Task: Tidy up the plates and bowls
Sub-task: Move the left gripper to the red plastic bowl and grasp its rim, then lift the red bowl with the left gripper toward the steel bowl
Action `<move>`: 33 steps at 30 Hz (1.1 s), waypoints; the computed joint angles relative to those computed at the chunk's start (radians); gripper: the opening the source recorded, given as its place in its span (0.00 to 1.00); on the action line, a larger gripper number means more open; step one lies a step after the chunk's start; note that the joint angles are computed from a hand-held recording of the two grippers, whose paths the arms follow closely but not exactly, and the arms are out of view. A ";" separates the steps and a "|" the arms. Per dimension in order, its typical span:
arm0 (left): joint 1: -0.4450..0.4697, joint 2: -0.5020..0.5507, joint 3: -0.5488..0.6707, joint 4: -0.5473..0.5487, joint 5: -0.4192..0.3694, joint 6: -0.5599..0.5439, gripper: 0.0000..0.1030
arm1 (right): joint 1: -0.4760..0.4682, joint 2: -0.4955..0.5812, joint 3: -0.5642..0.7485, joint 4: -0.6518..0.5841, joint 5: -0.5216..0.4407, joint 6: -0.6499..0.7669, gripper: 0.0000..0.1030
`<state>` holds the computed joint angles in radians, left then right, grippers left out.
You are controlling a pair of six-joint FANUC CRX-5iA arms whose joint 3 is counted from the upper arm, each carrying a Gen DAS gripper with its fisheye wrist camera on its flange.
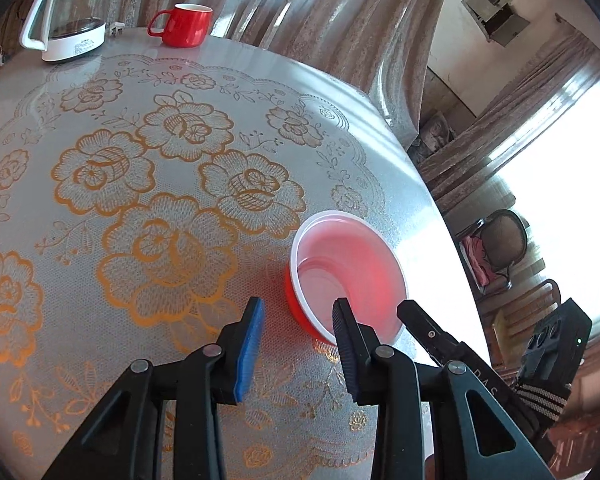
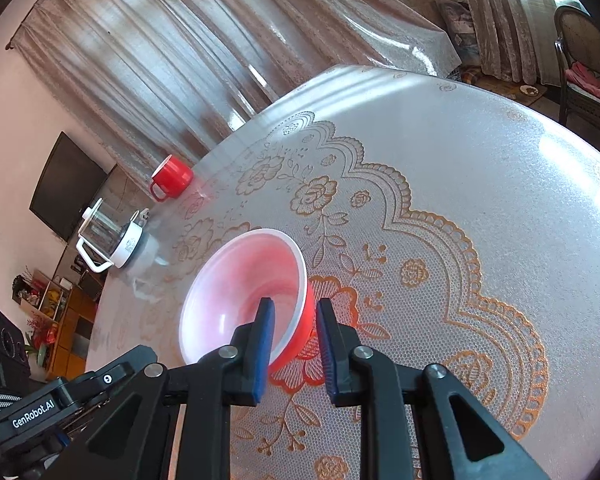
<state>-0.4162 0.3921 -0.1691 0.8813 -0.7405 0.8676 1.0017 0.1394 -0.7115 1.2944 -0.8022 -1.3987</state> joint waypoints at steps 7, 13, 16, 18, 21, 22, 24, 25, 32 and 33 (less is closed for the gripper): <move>-0.016 0.035 0.025 -0.004 -0.021 0.007 0.12 | -0.020 0.003 -0.011 0.040 0.039 -0.025 0.12; 0.006 -0.004 -0.016 -0.005 -0.015 0.004 0.12 | -0.030 0.006 -0.015 0.087 0.066 -0.068 0.11; 0.023 -0.022 -0.026 -0.069 -0.010 0.052 0.12 | -0.042 0.011 -0.014 0.140 0.093 -0.098 0.11; 0.037 -0.044 -0.051 -0.082 -0.002 0.052 0.12 | -0.041 0.021 0.000 0.148 0.105 -0.089 0.11; 0.063 -0.081 -0.100 -0.064 0.007 0.032 0.12 | -0.039 0.035 0.019 0.168 0.122 -0.085 0.11; 0.072 -0.094 -0.116 -0.054 0.008 0.023 0.12 | -0.039 0.040 0.026 0.174 0.129 -0.082 0.11; 0.088 -0.126 -0.151 -0.041 0.020 0.003 0.12 | -0.036 0.051 0.044 0.175 0.142 -0.069 0.11; 0.096 -0.142 -0.167 -0.041 0.027 -0.002 0.12 | -0.036 0.056 0.052 0.183 0.149 -0.071 0.11; 0.158 -0.206 -0.222 -0.069 0.026 0.004 0.12 | -0.034 0.094 0.107 0.231 0.196 -0.061 0.11; 0.167 -0.210 -0.229 -0.066 0.021 -0.001 0.12 | -0.033 0.101 0.117 0.225 0.207 -0.052 0.11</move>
